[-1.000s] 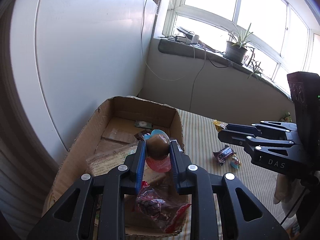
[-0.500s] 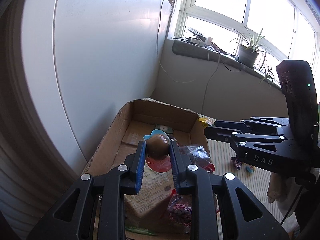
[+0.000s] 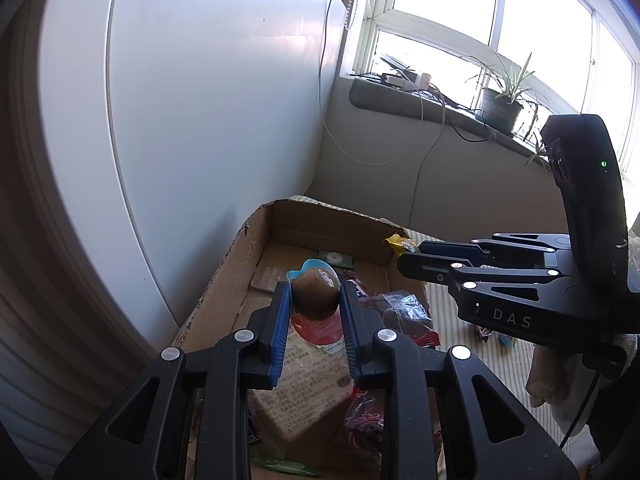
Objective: Organize snacks
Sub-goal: 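Open both grippers to drop the lollipop and yellow packet into the box, then move the left gripper to the Snickers bar while the right moves to the yellow egg packet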
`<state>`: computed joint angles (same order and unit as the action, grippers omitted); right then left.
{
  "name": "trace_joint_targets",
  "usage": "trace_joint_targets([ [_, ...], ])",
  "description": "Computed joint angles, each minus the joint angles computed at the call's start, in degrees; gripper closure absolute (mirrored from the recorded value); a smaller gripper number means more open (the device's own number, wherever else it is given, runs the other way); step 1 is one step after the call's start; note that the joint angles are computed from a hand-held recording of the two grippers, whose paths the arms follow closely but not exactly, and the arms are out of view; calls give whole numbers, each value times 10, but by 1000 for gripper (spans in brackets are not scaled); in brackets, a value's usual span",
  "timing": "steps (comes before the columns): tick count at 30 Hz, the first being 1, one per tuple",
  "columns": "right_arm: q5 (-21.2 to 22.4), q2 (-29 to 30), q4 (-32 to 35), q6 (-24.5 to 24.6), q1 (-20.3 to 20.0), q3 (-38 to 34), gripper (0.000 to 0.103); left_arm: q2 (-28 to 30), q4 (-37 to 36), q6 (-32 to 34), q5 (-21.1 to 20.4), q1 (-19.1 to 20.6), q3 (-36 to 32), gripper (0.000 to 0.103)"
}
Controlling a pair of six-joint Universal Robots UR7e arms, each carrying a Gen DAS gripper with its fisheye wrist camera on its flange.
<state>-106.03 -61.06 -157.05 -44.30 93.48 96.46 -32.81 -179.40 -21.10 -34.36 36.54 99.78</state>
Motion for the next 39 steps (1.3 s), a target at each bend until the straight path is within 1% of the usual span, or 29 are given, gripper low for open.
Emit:
trace_joint_targets([
  [5, 3, -1, 3, 0, 0, 0, 76, -1, 5, -10, 9, -4, 3, 79],
  [6, 1, -2, 0, -1, 1, 1, 72, -2, 5, -12, 10, -4, 4, 79],
  [7, 0, -3, -4, 0, 1, 3, 63, -2, 5, -12, 11, -4, 4, 79],
  [10, 3, -10, -19, -2, 1, 12, 46, -2, 3, -13, 16, -8, 6, 75],
  [11, 3, -13, -23, -3, 1, 15, 43, -3, 3, -13, 16, -9, 7, 75],
  [13, 1, -19, -36, -4, 2, 22, 30, -3, 3, -14, 19, -13, 9, 69],
  [14, -1, -22, -46, -4, 2, 27, 29, -3, 2, -14, 21, -15, 10, 64],
  [20, -6, -58, -64, 5, -2, 54, 29, 0, -24, -9, 26, -30, 22, 62],
  [26, -11, -127, -94, 5, -14, 104, 29, 13, -63, 16, 4, -50, 21, 62],
  [31, -15, -185, -103, 8, -38, 136, 29, 23, -67, 18, -17, -66, 19, 62],
  [34, -13, -218, -105, 13, -57, 154, 29, 29, -63, 18, -22, -79, 18, 62],
  [39, -4, -256, -97, 11, -89, 174, 29, 41, -36, 15, -46, -88, 2, 62],
])
